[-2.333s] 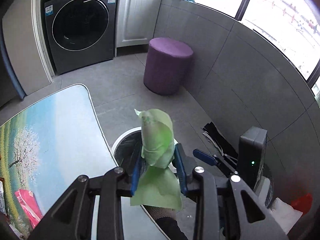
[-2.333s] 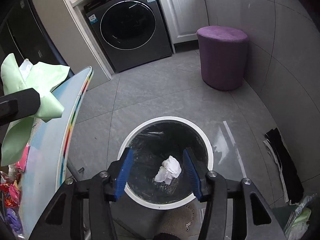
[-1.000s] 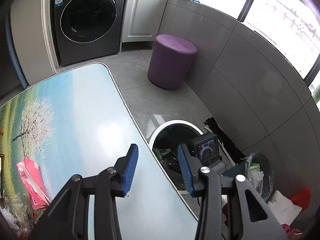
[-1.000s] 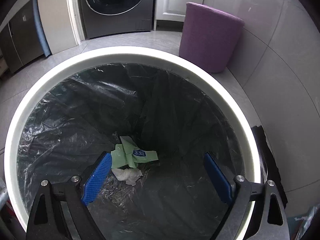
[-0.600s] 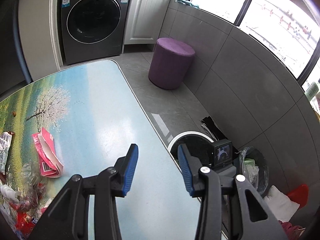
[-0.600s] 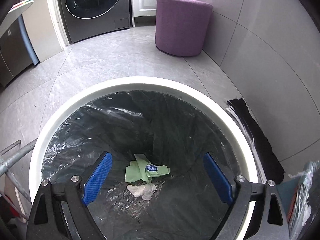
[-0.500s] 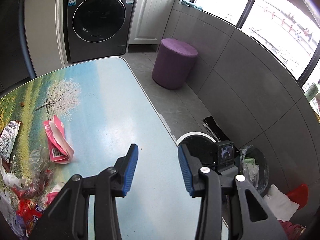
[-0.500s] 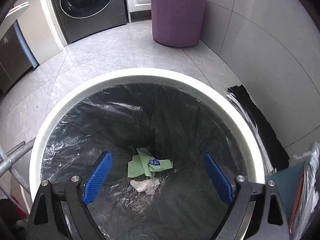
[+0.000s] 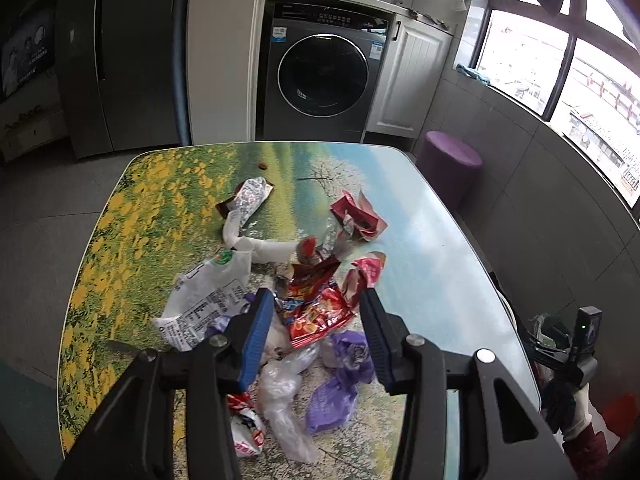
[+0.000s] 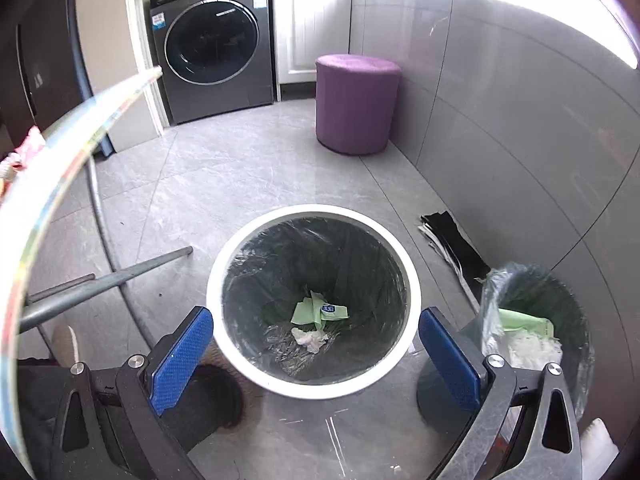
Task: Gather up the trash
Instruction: 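Move both grippers back from the bin to the trash pile, then grasp the red chip bag with the left gripper while the right grasps purple bag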
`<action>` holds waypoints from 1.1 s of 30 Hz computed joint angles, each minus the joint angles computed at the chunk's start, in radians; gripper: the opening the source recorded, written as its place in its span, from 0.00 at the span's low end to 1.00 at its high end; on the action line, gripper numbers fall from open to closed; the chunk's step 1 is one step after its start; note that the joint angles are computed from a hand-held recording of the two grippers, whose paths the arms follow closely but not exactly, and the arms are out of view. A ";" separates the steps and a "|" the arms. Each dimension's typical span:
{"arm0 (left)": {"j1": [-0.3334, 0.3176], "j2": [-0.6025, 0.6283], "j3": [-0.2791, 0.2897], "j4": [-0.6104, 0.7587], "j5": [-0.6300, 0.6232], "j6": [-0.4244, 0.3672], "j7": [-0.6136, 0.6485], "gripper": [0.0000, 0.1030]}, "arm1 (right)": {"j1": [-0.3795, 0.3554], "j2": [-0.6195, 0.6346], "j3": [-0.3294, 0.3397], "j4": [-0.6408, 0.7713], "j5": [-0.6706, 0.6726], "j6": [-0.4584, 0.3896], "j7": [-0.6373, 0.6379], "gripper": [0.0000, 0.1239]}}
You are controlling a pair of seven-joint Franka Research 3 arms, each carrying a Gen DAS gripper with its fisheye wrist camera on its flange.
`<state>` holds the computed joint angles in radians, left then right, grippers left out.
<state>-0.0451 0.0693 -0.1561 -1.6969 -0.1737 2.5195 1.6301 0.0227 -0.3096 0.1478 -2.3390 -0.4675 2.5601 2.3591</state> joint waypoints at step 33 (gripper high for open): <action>0.063 -0.002 0.033 -0.147 -0.194 -0.088 0.112 0.23 | 0.411 0.616 0.000 0.836 0.748 -0.119 -0.707 0.31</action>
